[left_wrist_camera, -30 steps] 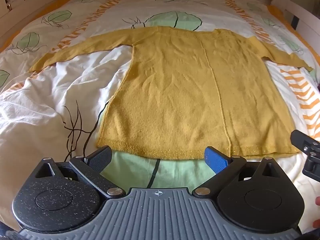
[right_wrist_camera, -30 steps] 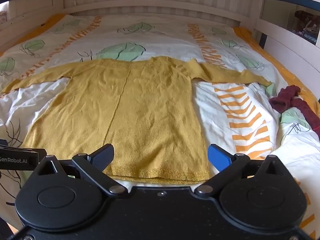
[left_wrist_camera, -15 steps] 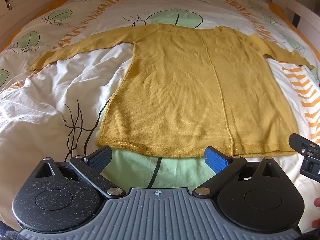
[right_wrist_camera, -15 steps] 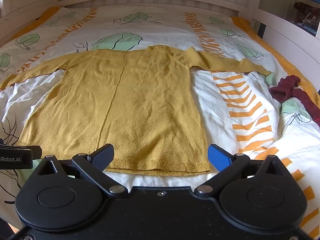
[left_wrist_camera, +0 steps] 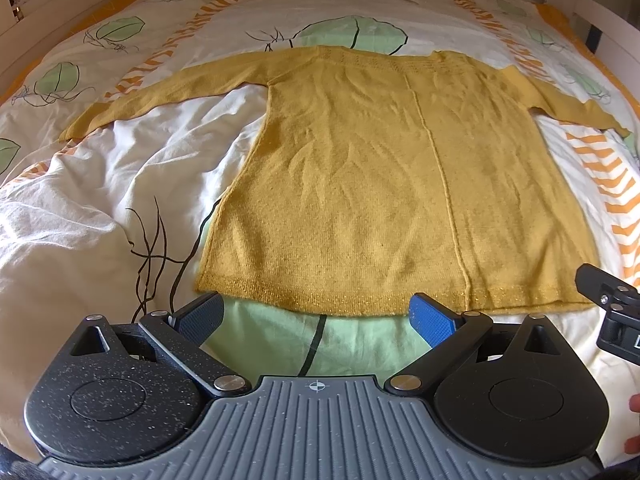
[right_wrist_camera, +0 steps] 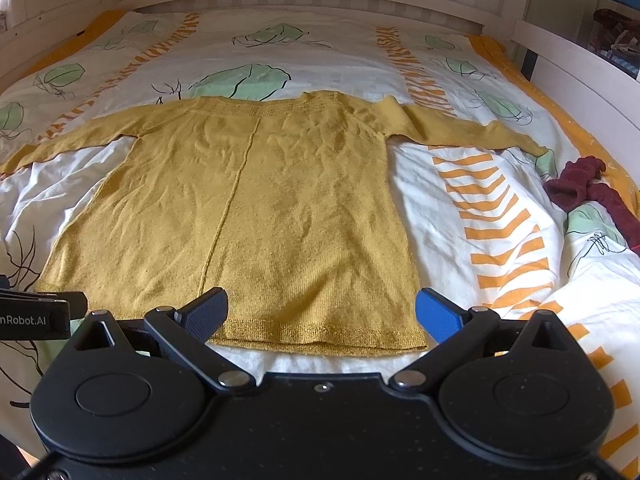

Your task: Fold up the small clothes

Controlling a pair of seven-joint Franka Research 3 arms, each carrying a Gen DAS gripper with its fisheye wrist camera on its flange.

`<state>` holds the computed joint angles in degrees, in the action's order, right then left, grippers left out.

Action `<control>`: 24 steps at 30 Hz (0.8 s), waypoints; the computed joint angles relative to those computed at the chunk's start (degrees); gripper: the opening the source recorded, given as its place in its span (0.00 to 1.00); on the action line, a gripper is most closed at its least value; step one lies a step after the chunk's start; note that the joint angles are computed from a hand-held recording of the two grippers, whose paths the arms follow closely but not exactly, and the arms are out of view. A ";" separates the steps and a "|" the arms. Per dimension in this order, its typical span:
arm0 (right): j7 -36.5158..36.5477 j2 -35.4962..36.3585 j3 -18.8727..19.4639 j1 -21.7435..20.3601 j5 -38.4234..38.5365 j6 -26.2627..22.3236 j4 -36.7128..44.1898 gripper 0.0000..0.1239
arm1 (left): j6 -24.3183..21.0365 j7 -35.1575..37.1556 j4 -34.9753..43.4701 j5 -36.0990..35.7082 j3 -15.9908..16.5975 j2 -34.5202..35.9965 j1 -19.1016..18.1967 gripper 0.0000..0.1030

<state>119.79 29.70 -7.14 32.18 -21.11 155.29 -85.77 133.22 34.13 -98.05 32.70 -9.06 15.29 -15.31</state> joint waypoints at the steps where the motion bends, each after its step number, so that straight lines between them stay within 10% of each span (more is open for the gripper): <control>1: -0.11 0.10 0.07 -0.01 0.09 -0.14 0.18 0.81 | -0.05 0.04 0.06 -0.06 0.01 0.02 0.03 0.98; 24: -2.97 2.94 1.21 -0.73 3.51 -3.22 4.39 0.81 | -1.53 1.93 2.60 -1.95 0.28 2.30 0.23 0.98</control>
<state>116.82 32.64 -5.93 31.45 -17.59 152.07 -81.38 131.69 36.06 -95.46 30.76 -8.79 17.59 -15.08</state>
